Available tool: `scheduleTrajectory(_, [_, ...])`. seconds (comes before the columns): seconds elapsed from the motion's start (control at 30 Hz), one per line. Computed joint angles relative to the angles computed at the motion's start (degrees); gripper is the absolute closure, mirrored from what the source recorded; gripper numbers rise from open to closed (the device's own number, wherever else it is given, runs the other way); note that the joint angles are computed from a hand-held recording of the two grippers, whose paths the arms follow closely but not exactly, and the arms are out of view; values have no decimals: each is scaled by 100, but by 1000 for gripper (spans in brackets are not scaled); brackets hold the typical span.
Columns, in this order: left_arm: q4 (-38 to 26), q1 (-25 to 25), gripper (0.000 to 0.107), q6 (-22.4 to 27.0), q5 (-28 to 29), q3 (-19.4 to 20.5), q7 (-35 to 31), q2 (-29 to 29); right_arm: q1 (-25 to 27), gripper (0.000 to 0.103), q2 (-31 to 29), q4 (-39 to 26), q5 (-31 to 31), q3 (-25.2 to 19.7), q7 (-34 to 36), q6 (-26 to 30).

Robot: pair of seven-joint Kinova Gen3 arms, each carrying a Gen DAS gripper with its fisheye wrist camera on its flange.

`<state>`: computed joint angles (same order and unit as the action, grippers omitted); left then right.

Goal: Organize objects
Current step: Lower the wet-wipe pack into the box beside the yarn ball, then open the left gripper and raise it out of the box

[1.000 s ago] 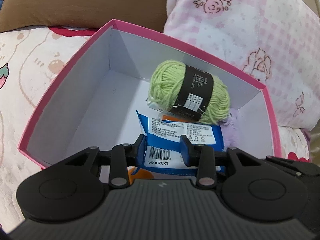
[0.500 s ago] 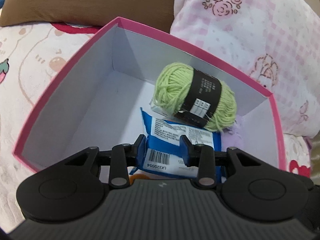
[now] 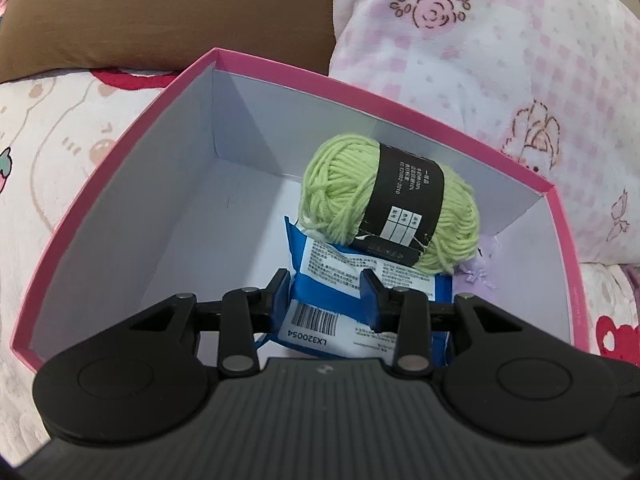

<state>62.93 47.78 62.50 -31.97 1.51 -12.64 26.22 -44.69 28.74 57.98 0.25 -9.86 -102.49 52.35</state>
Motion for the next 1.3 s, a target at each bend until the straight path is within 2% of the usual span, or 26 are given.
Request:
scheduleTrajectory(0.07, [115,-39,72,-156,39,4,70,-60,-36,49,-21,45,52,38,-43,-57])
scheduleTrajectory(0.2, [497,-155,72,-662,132,31,334,-256,-329,51,-90,204,530,243,-325,-219])
scheduleTrajectory(0.33, [243,-158,69,-375,151,120,9,-94,-300,52,-91,203,607,181,-311,-175])
scheduleTrajectory(0.5, [323,-151,65,-423,266,101,21,-109,-253,51,-231,344,625,123,-282,-248])
scheduleTrajectory(0.6, [436,-173,62,-491,371,115,116,-185,-145,47,-312,379,504,5,-82,-217])
scheduleTrajectory(0.7, [406,-143,62,-410,392,116,217,-195,-265,47,-403,501,654,82,-148,-292])
scheduleTrajectory(0.83, [417,-103,61,-333,362,124,411,-296,-157,47,-498,543,546,7,-94,-276])
scheduleTrajectory(0.93, [503,-36,56,-306,234,146,543,-471,-113,46,-659,672,543,-17,-43,-305])
scheduleTrajectory(1.0, [446,-6,53,-151,154,199,551,-535,-47,46,-763,724,479,-64,19,-277])
scheduleTrajectory(1.13, [-28,105,51,530,71,304,402,-510,10,46,-919,747,438,-136,243,-193])
scheduleTrajectory(1.3, [-588,281,46,1186,38,398,130,-459,-22,46,-1242,986,512,-134,62,-277])
